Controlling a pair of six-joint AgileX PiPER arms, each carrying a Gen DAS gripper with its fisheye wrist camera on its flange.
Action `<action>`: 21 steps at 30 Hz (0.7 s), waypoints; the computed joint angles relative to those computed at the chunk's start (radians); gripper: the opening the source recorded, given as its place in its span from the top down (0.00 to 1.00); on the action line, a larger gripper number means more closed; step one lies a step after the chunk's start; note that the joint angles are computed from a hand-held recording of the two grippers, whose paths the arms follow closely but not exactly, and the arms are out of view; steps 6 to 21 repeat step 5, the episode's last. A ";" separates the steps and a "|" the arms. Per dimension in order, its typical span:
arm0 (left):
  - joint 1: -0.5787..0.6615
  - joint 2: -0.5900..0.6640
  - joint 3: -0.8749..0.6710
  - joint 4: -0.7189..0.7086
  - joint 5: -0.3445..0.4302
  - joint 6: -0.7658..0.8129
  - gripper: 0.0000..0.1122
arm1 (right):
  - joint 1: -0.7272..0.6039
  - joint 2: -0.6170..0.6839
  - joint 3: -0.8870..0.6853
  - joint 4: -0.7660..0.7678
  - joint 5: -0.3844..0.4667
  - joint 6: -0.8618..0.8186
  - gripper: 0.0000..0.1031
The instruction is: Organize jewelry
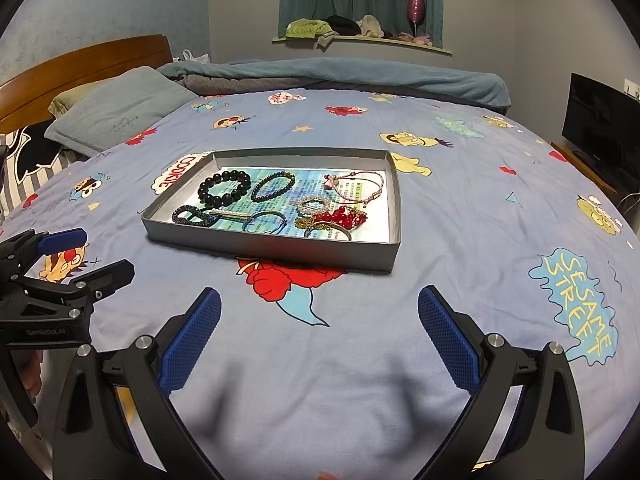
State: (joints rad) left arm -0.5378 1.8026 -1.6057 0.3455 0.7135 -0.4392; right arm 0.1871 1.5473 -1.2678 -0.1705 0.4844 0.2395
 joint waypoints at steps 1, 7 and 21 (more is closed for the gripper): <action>0.002 0.000 -0.002 -0.008 0.001 0.006 0.13 | -0.003 -0.002 0.004 0.004 -0.002 -0.005 0.06; 0.001 -0.004 0.004 -0.008 -0.005 0.006 0.13 | -0.003 -0.006 0.007 0.010 0.002 -0.015 0.06; 0.001 -0.004 0.004 -0.008 -0.005 0.006 0.13 | -0.003 -0.006 0.007 0.010 0.002 -0.015 0.06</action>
